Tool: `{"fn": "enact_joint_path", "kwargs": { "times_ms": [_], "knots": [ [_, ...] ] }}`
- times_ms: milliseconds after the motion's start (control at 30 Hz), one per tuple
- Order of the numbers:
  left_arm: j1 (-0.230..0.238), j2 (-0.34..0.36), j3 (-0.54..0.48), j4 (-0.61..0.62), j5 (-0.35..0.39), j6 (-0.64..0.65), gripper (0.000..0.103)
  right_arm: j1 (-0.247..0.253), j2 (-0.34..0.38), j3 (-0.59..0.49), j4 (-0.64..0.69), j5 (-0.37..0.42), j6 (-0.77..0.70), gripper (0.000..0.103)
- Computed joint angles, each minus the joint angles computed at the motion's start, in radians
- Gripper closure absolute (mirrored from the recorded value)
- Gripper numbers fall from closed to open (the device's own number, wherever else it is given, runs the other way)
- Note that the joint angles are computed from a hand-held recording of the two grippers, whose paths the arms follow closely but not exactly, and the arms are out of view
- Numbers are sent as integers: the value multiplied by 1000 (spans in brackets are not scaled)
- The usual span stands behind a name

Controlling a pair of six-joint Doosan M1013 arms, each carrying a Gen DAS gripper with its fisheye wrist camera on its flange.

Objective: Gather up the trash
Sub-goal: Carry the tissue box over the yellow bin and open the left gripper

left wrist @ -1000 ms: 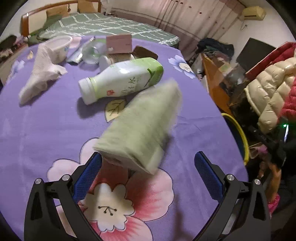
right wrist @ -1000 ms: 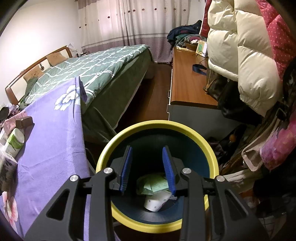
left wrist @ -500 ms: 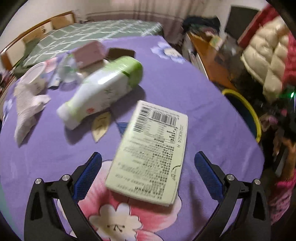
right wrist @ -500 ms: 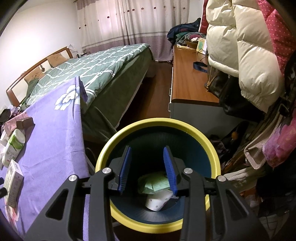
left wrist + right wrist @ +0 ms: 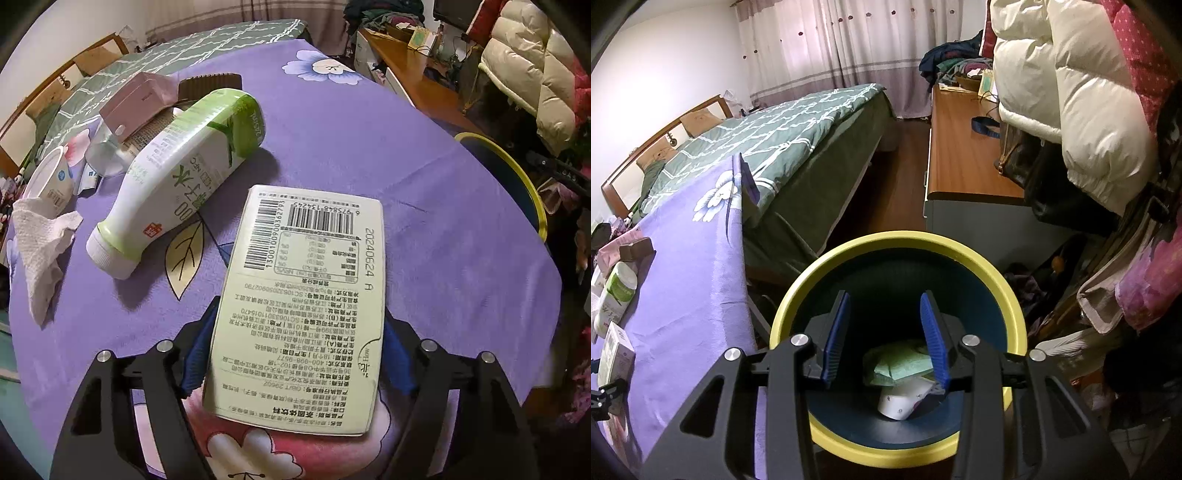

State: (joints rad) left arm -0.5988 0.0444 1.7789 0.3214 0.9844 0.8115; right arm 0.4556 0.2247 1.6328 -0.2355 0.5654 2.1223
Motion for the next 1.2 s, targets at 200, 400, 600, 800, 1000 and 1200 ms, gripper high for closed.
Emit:
{"fn": "enact_joint_path", "kwargs": {
  "times_ms": [200,400,600,800,1000,1200],
  "knots": [
    [-26,3,-23,16,-40,-13,31,-9,-4,8,9,-8,-3,65],
    [-59,43,-102,33,-53,44,32,-27,-24,31,13,-32,7,65],
    [-83,114,-199,0,-60,145,32,-55,-45,56,18,-54,17,65],
    [-102,201,-308,-49,-64,252,32,-92,-64,80,7,-63,40,65],
    [-118,297,-423,-109,-61,346,32,-124,-75,100,7,-58,49,65],
    [-121,383,-513,-182,-51,411,31,-144,-82,114,1,-52,64,65]
  ]
}}
